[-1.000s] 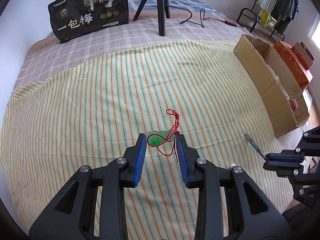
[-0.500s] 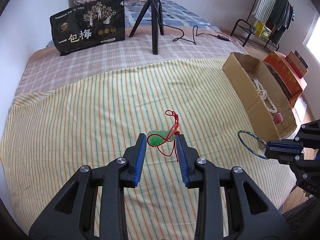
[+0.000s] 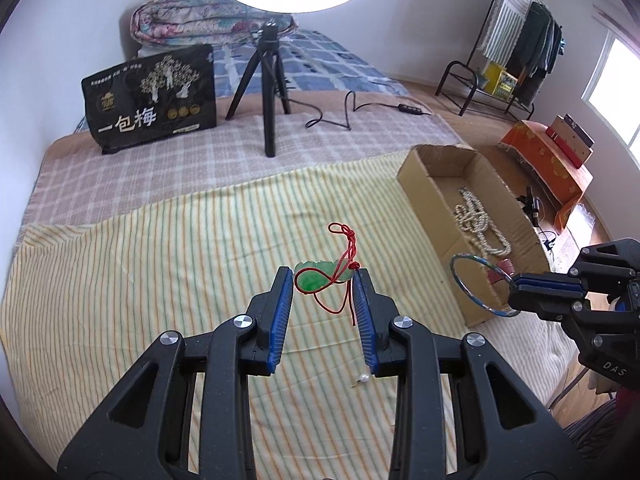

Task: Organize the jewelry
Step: 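Carry the jade pendant with the left tool while the right carries the bangle into the box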

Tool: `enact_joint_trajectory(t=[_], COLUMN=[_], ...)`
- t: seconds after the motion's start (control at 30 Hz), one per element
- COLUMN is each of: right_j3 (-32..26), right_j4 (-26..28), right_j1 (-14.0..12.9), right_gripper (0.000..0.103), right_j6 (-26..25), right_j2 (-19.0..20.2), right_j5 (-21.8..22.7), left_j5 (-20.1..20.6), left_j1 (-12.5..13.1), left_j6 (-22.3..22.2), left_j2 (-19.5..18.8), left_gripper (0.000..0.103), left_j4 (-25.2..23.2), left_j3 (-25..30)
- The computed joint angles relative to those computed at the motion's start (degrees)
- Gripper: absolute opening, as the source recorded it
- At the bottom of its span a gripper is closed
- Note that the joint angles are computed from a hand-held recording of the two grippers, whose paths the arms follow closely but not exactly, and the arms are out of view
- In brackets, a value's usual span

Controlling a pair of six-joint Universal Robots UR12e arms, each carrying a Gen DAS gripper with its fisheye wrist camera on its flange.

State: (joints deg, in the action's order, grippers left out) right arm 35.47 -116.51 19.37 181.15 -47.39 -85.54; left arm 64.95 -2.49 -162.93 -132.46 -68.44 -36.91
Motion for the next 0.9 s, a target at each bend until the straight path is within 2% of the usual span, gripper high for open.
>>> enact_joint_trajectory(t=[0.5,0.9], right_j3=[9.2,15.7], right_j4=[-6.6,-8.3], right_j1=[-2.1,-3.8], right_gripper=[0.002,0.002], right_j6=[4.5,6.9], right_j2=[-5.8,-9.6], right_j5=[-3.4,-4.6], left_j5=[-4.6,-4.7], left_j1=[-2.5,-4.9], left_j6=[-0.7,-0.7], left_j2=[-1.9,-5.7], left_gripper=[0.030,0.030], left_j4=[0.4,-1.5], left_j3=[4.4,10.7])
